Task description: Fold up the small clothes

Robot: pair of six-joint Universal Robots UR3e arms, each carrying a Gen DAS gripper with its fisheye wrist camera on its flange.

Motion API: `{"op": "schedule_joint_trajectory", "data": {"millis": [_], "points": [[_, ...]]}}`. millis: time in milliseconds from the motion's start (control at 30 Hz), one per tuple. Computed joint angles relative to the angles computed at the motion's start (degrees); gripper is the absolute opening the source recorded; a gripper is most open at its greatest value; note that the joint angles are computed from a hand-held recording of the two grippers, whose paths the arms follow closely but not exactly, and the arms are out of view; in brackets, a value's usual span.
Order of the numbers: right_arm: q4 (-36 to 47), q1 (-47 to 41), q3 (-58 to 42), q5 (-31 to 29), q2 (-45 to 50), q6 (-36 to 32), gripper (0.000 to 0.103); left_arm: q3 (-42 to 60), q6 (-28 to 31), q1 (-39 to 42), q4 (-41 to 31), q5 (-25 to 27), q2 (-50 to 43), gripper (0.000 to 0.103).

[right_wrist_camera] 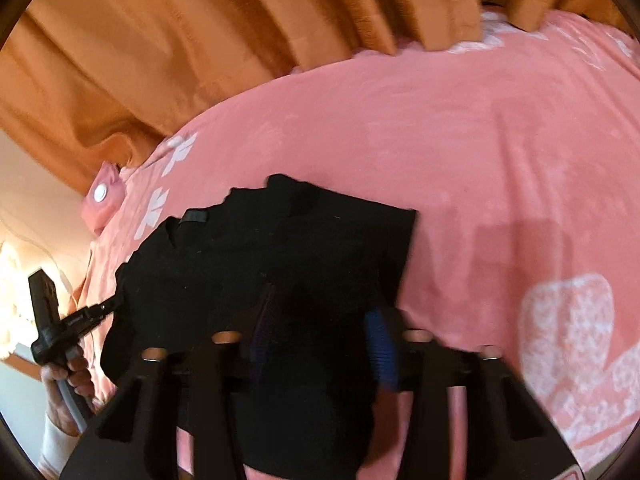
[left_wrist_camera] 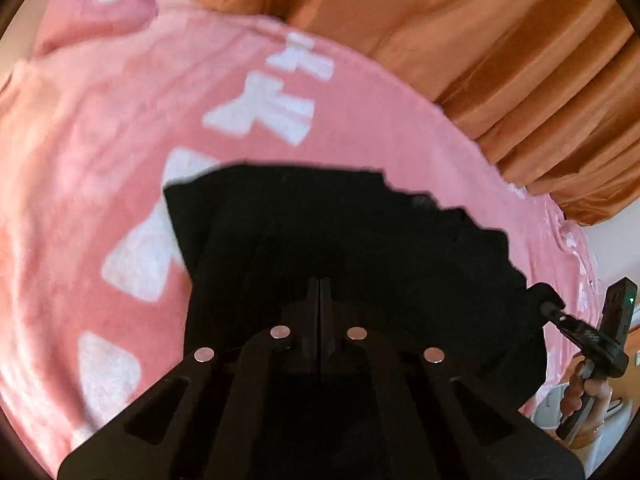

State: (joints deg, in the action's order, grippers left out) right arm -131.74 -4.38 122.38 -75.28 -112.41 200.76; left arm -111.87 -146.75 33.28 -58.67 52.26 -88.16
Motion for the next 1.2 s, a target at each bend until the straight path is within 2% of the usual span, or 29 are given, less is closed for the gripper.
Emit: {"op": "schedule_joint_trajectory", "data": {"millis": [133,200,267,367,400,467,500,533,567,700,767,800,833,1067,1200], "points": [[-8.6,1.7,-0.3,0.0,-3.2,2.0,0.005,-4.1,-0.7,6.4,4.1,-10.3,9.6,0.0],[-13.3,0.7,-0.9,0.7,-3.5,2.6,0.005,-3.2,-5.3,6.7,9.7,-10.6,8.4,0.0],[-15.1,-1.1,-2.1,2.1,-0.9,3.0,0.005,0.7,-10.0,4.7,12.6,-7.1,3.5,0.0],[-15.8,-0.1,-2.8,0.3,4.1,4.4,0.005,4.9,-5.2,5.1,0.7,-6.6,0.4,0.0],[-15.0,0.3,-2.9,0.2,4.5,4.6,0.005,5.5,-3.1,5.5,-3.5,-6.2,0.4,0.003],[-13.8,1.1,-3.2,0.3,5.5,4.5,0.005,5.9,0.4,5.8,-9.0,-4.3,0.5,0.018],[-13.4,1.5,-3.5,-0.2,5.9,4.1,0.005,5.4,0.5,5.4,-9.0,-2.4,0.6,0.032],[-13.0,1.6,-3.3,-0.3,5.6,3.7,0.005,4.3,-0.4,4.7,-7.0,-0.4,0.7,0.039],[-12.7,1.7,-3.4,-0.3,5.6,3.6,0.005,3.6,-1.1,4.2,-5.3,1.2,0.4,0.04],[-12.5,1.8,-3.3,0.7,5.3,4.7,0.006,4.3,-2.8,0.9,-3.2,4.8,-3.1,0.038],[-13.1,2.1,-3.7,0.5,5.9,5.4,0.006,4.8,-2.3,-0.3,-3.8,5.5,-3.8,0.023],[-13.5,2.4,-3.9,0.4,6.3,5.8,0.006,4.9,-2.3,-0.9,-3.8,5.8,-4.0,0.006],[-13.8,2.7,-4.0,0.0,6.6,6.0,0.006,4.1,-2.3,-1.1,-3.5,5.7,-3.5,0.003],[-13.1,1.0,-2.6,1.0,3.9,6.0,0.006,1.0,-2.7,4.9,-1.2,-2.3,1.9,0.002],[-14.9,-0.8,-0.6,3.0,2.4,6.5,0.006,1.8,-5.9,7.2,1.0,-6.2,1.4,0.001]]}}
